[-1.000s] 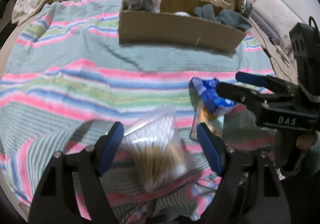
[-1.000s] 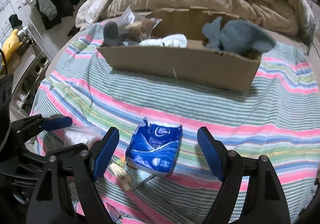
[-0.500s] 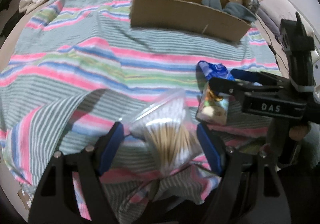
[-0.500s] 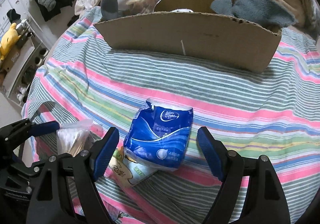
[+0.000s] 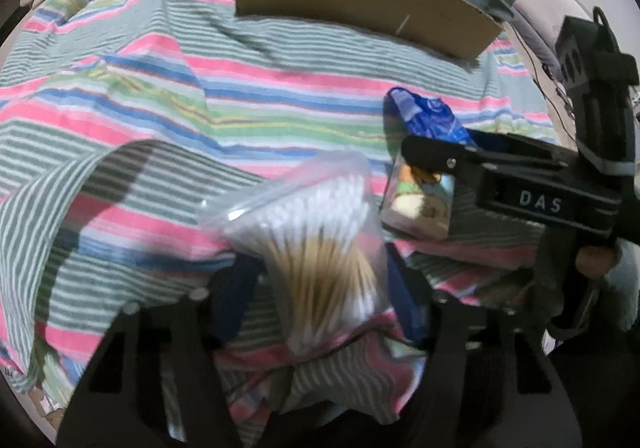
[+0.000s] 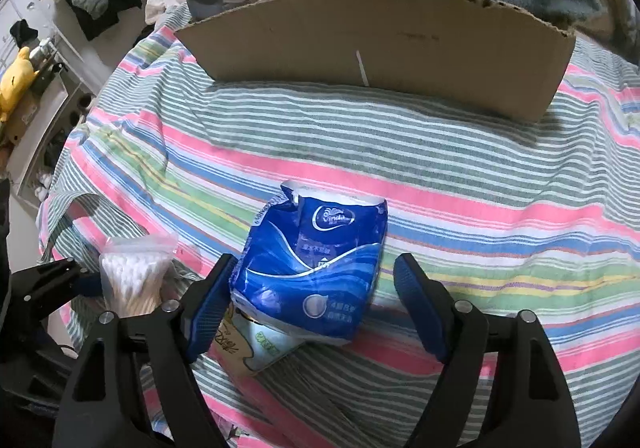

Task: Organize objects
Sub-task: 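Grasp the cotton swab bag with the left tool while the right tool grasps the blue tissue pack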

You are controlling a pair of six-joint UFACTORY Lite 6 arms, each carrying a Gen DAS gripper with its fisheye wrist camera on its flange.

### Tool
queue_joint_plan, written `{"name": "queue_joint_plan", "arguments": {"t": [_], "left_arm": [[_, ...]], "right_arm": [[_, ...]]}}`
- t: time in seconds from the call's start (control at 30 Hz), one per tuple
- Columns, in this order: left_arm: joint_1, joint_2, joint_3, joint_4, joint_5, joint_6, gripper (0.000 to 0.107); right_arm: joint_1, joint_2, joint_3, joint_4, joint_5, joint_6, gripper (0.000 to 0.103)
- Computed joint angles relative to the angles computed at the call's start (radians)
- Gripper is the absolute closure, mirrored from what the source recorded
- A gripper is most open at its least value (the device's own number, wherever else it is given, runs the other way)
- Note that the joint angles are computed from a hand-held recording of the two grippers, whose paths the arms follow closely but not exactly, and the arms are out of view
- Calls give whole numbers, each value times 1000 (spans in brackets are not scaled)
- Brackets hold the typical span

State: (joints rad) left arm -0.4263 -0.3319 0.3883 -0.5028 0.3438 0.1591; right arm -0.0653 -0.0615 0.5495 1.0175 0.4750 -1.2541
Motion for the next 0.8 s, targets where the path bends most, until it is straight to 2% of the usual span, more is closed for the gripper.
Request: {"name": "queue_joint_plan", "arguments": {"t": [0.03,0.17,0.4,0.8], "left_arm": [[6,-4,-1,-17,-1,21,54],[0,-49,-15,-5,-2,11,63],[2,-131,-5,74,29,-52,63],[15,-117,98,166,47,-124,64]], "right_arm": [[-5,0,-2,10,4,-14,40],[-4,-30,-15,-8,-3,-13,43],[-26,-128,-22,-78,41,64,44],[-4,-224,50,-155,106,209,44]]}}
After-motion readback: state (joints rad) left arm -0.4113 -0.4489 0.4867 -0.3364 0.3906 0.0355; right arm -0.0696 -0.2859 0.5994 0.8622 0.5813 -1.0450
